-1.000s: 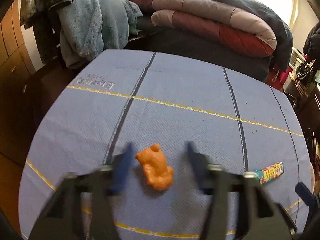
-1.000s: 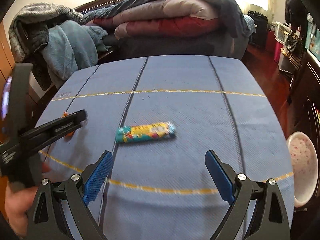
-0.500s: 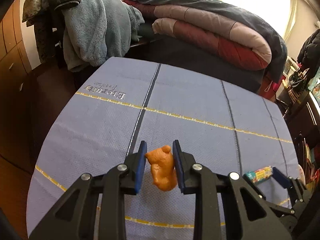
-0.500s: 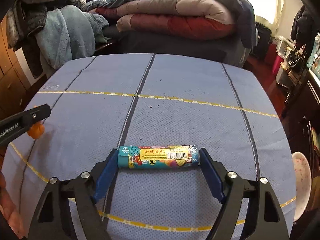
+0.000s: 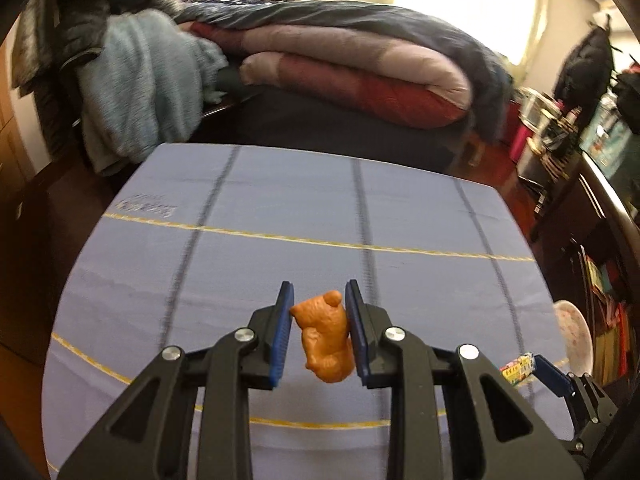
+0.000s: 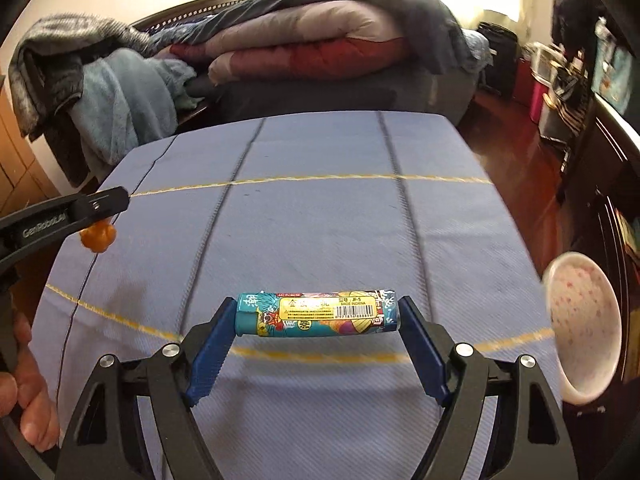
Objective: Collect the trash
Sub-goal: 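Carry the orange toy and candy roll over the wastebasket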
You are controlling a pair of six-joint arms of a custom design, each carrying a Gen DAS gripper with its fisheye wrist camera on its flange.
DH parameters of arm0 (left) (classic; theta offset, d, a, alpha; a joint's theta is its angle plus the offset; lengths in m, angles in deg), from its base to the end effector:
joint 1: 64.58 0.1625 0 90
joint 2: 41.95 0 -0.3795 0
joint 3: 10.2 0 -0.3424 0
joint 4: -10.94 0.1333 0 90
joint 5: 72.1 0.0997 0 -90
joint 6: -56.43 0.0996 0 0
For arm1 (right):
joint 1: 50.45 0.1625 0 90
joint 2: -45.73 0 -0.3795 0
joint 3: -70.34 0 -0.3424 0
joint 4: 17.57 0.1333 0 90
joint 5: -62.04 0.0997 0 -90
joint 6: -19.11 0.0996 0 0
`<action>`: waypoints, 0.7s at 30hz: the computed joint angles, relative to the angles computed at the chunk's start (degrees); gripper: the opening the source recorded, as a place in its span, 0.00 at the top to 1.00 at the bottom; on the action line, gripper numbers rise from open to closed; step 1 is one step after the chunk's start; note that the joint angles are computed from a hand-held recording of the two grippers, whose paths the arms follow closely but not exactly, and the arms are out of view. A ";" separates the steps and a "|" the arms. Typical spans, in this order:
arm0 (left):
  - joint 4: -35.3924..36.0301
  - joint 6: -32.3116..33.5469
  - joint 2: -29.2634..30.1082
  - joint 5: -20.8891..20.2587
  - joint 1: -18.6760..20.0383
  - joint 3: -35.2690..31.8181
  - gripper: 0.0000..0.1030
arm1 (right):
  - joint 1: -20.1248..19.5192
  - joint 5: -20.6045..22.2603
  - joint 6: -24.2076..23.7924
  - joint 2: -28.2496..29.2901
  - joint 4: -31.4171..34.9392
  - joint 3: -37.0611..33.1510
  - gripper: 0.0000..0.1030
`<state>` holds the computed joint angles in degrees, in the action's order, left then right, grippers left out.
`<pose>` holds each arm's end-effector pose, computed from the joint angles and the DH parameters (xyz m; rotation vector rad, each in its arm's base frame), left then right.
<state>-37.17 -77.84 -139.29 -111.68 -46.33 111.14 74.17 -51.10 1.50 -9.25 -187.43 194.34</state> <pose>-0.1689 -0.2769 0.2827 -0.4960 1.9469 -1.1618 0.3363 -0.3214 0.0824 1.1626 -2.4930 0.3414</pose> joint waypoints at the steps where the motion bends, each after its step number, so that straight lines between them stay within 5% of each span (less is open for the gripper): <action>1: -1.23 1.13 0.97 0.65 0.20 -0.29 0.73 | -0.57 0.00 -0.09 -1.18 0.03 0.62 0.23; 21: -47.55 45.29 26.20 10.10 6.39 -6.56 0.73 | -13.44 -1.00 -1.92 -18.32 -0.42 6.53 0.23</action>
<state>-84.72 -32.55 -113.08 -101.57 -39.95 104.58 60.74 -52.10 -0.41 -27.57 -187.85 200.87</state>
